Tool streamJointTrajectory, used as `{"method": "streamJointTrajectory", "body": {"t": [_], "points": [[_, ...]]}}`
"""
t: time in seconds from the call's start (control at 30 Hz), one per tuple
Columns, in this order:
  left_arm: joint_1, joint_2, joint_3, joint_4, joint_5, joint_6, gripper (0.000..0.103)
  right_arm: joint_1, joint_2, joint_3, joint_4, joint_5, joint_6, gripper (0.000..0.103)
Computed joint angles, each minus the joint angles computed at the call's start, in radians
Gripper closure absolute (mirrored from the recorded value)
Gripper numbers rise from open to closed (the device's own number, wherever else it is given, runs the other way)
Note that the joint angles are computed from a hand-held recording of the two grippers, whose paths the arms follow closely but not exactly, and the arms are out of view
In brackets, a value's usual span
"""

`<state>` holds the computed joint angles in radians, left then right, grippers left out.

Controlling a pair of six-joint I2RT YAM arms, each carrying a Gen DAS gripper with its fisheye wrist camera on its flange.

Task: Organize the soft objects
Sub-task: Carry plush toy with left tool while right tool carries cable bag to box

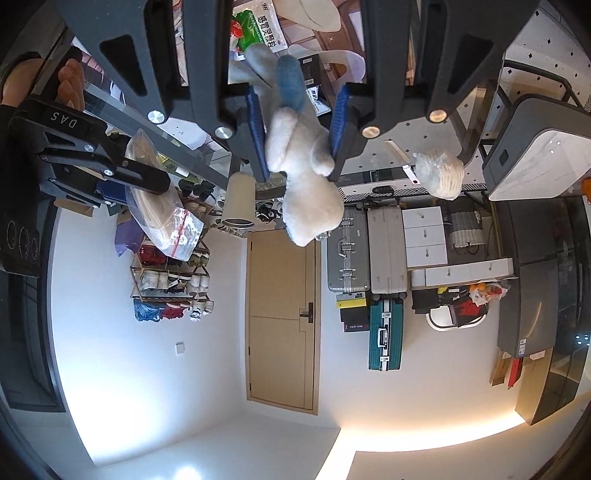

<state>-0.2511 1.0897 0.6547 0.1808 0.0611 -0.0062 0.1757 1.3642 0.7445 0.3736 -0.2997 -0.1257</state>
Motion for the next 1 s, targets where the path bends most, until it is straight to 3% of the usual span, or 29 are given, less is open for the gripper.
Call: {"method": "streamJointTrajectory", "body": {"t": [0.33,0.67,0.8,1.0], "points": [[-0.012,0.093,0.086,0.033,0.009,-0.029,0.074,0.012,0.070,0.054,0.034,0.010,0.019,0.069],[0.006,0.333,0.261,0.098,0.037,-0.073,0.074,0.010,0.280,0.263,0.011,0.041,0.084,0.069],[0.007,0.420,0.337,0.094,0.036,-0.073,0.074,0.012,0.395,0.417,-0.081,0.028,0.075,0.069],[0.019,0.472,0.374,0.085,0.039,-0.089,0.074,0.030,0.457,0.482,-0.091,0.061,0.058,0.069]]}}
